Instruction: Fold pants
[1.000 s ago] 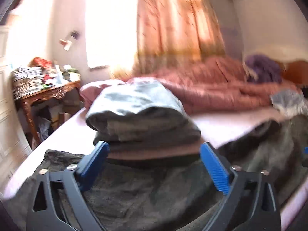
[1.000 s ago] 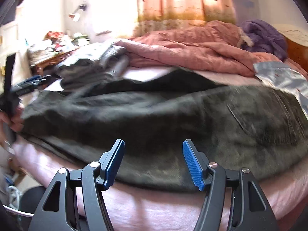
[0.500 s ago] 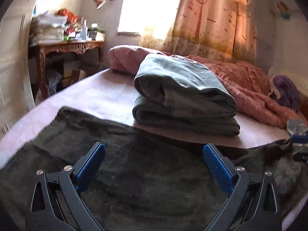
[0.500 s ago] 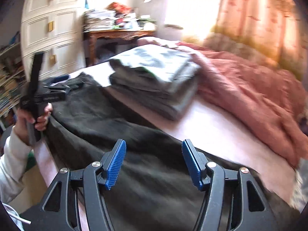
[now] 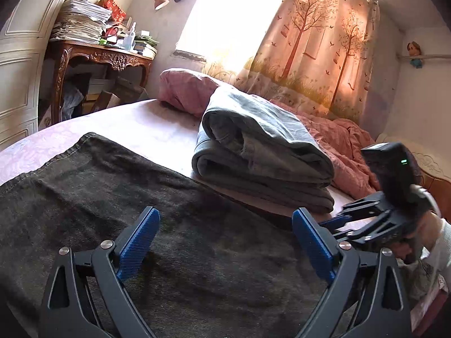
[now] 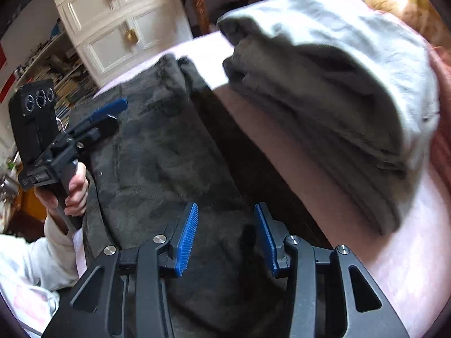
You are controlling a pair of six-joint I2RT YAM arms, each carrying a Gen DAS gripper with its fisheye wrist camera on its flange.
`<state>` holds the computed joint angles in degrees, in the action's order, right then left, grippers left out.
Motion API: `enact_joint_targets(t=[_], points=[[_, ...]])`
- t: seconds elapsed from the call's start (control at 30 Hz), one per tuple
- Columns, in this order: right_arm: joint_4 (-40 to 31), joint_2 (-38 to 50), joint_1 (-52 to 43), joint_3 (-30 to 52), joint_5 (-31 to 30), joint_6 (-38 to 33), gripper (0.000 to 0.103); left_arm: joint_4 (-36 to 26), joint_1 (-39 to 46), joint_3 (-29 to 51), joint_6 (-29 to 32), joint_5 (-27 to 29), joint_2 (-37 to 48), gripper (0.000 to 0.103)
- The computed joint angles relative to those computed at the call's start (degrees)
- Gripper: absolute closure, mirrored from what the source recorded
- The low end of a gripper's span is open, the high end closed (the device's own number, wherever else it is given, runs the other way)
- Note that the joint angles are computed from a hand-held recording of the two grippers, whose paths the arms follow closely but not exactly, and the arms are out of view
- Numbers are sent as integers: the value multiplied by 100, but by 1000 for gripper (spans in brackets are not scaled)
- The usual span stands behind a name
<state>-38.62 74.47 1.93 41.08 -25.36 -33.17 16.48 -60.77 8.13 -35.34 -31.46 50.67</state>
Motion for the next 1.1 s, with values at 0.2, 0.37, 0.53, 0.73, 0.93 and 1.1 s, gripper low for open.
enact_joint_targets(t=[0.2,0.37,0.53,0.73,0.93,1.1], points=[[49,703,467,384,78,-408,72,98,-183,-73,72,-169,-85,9],[229,955,557,443,-61,-350,91,110,-478,-72,132,-578,-122,9],[1085,-42,703,-334,324,512,100,110,-371,-119,65,-472,-190,9],[1905,-1461,2545,-1176,2746,2113,103,10,-443,-182,-32,-664,-396,9],[1863,-1696,2086,-1159,2149,1909,103,62,-370,-201,-7,-556,-405,9],[858,-816,547,-477,380,1255,81,79,-334,-197,17,-480,-380,9]])
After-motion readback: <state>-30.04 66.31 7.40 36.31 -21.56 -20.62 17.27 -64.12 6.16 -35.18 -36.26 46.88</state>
